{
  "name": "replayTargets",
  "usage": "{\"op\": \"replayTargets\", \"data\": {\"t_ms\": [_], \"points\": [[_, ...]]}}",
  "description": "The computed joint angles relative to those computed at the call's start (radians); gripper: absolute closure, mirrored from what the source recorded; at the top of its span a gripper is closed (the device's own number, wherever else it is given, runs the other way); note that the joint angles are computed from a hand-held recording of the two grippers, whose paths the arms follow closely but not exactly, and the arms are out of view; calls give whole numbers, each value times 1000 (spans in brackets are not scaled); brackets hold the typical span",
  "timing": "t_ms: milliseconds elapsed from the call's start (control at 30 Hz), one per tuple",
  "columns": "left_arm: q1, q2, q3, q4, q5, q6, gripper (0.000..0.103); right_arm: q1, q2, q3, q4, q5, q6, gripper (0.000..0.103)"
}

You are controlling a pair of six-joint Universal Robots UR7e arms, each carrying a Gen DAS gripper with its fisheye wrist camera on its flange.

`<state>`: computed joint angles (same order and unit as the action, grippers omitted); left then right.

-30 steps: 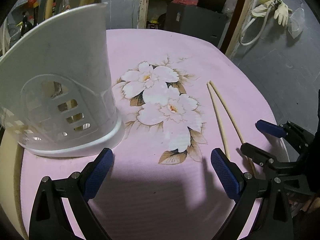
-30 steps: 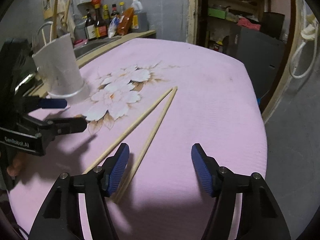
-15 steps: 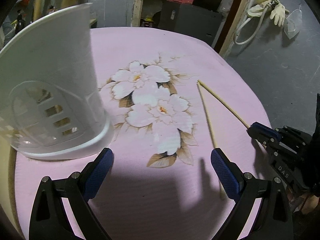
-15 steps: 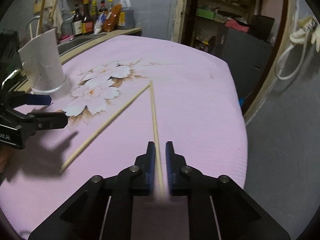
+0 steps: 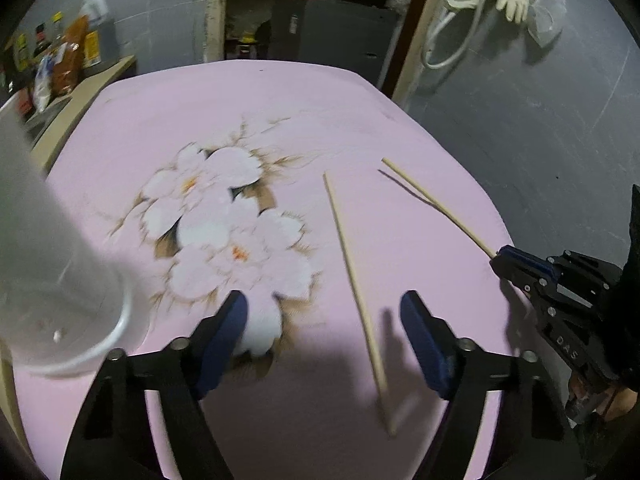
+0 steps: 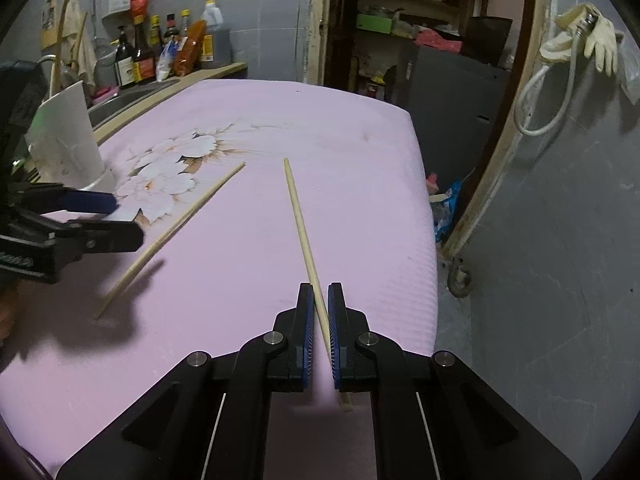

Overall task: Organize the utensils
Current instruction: 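Close the left tool on a wooden chopstick while the right tool grasps the other chopstick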

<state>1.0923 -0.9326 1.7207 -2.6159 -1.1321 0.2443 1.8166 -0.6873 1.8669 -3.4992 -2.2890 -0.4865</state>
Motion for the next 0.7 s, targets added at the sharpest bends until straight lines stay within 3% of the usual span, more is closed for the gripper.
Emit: {"op": "replayTargets", "data": {"t_ms": [133,267,467,700], "points": [[5,38,-66,82,-27,-7,53,0,-1,-2,5,-1,-2,98],[14,83,-133,135,-43,-33,60,-3,-7,1,11,3,2,98],[7,102,-156,150,-18,-49,72,-5,-15,-4,48,9,19,98],[3,125,-183,165,16,-52,97,-10,-23,-51,174,30,41,97]]}}
